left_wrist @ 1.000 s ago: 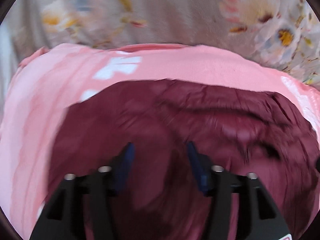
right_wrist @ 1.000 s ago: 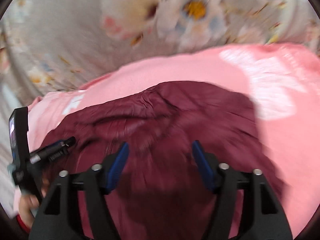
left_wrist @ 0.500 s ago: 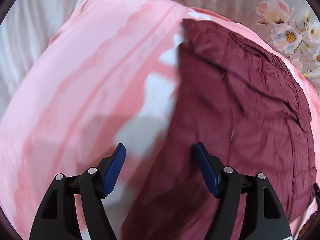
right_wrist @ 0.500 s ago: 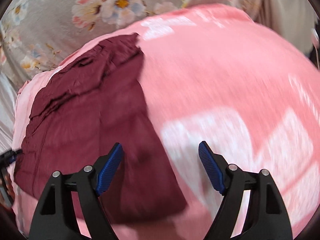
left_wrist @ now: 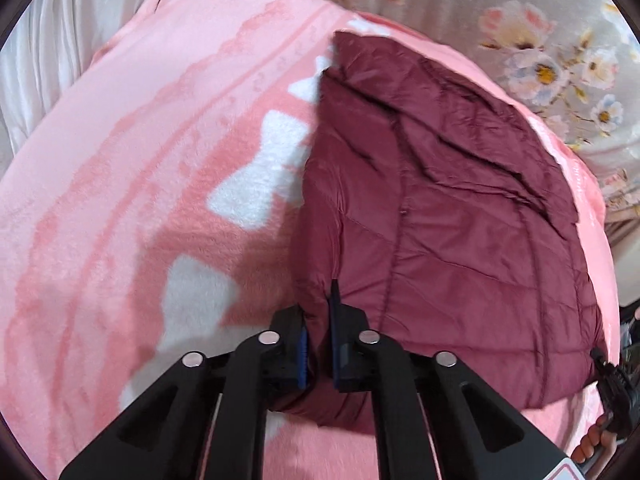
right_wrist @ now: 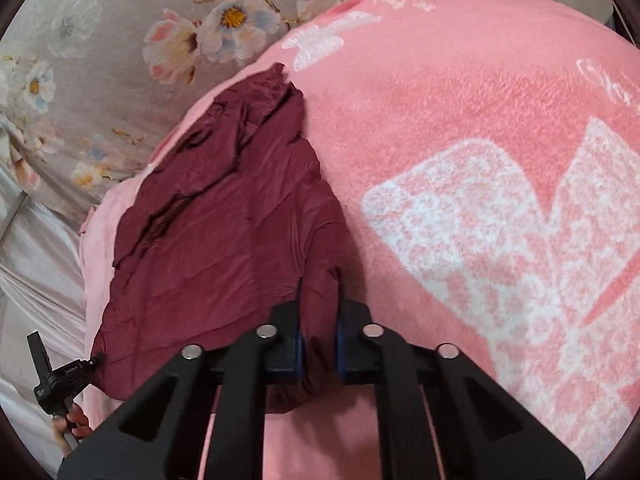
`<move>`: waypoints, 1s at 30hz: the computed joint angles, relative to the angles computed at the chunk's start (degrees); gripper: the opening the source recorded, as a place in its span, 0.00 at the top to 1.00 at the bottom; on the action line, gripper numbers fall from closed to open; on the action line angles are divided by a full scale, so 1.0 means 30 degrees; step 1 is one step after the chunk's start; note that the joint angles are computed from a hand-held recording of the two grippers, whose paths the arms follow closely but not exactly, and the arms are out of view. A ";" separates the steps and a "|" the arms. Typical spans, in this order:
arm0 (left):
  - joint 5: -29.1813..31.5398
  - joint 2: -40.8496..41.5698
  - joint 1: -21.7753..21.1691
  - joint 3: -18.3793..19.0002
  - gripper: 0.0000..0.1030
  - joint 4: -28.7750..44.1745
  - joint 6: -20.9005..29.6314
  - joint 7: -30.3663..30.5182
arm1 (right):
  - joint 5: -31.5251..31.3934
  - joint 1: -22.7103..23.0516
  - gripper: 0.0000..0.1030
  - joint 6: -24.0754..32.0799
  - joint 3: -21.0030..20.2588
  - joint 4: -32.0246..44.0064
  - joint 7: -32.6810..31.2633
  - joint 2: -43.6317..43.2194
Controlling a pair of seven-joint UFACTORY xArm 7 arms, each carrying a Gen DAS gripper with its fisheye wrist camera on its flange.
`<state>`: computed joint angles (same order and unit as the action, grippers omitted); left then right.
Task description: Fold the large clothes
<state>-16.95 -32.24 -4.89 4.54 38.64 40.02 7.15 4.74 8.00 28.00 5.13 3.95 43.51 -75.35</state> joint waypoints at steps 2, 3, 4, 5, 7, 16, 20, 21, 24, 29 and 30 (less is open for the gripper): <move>-0.0041 -0.1230 -0.0075 0.0264 0.97 -0.0165 0.0795 0.0355 | -0.0102 0.0314 0.95 0.1875 0.0543 0.0116 0.0345 -0.2522; -0.0083 -0.1915 -0.0111 0.0485 0.97 -0.0181 0.1364 0.0590 | -0.0178 0.0467 0.95 0.2639 0.0738 0.0234 0.0444 -0.3453; -0.0120 -0.2994 -0.0124 0.0790 0.97 -0.0285 0.2250 0.0901 | -0.0279 0.0669 0.95 0.3676 0.0979 0.0416 0.0534 -0.4609; -0.0148 -0.3586 -0.0133 0.1017 0.97 -0.0237 0.2835 0.1167 | -0.0426 0.1002 0.95 0.5181 0.1420 0.0765 0.0640 -0.6156; -0.0146 -0.5396 0.0007 0.1499 0.97 -0.0299 0.4441 0.1627 | -0.0676 0.1536 0.95 0.7585 0.2237 0.1720 0.0681 -0.8093; -0.0834 -1.0163 0.0814 0.2721 0.97 0.2279 0.7966 0.1210 | -0.1098 -0.0130 0.95 1.0060 0.3017 0.7746 -0.0214 -0.9145; -0.0508 -0.8314 0.0180 0.1416 0.97 0.3310 0.5377 0.1291 | -0.1699 -0.1745 0.95 0.6418 0.2438 0.7630 -0.1074 -0.6411; -0.0304 -0.7652 0.0090 0.1081 0.97 0.3433 0.4784 0.1253 | -0.1924 -0.2258 0.95 0.5506 0.2351 0.7401 -0.1234 -0.5193; 0.0754 -0.4321 0.0351 -0.0366 0.97 0.4137 0.2889 0.0350 | -0.2028 -0.3222 0.95 0.2918 0.1653 0.6697 -0.1198 -0.1572; 0.3608 0.0977 0.1248 -0.2588 0.96 0.5358 0.0711 -0.2070 | -0.2204 -0.4021 0.95 -0.0480 0.1334 0.6244 -0.0918 0.3894; 0.4507 0.1801 0.1542 -0.3123 0.96 0.5514 0.0304 -0.2872 | -0.2258 -0.4090 0.95 -0.0933 0.1332 0.6346 -0.0889 0.4998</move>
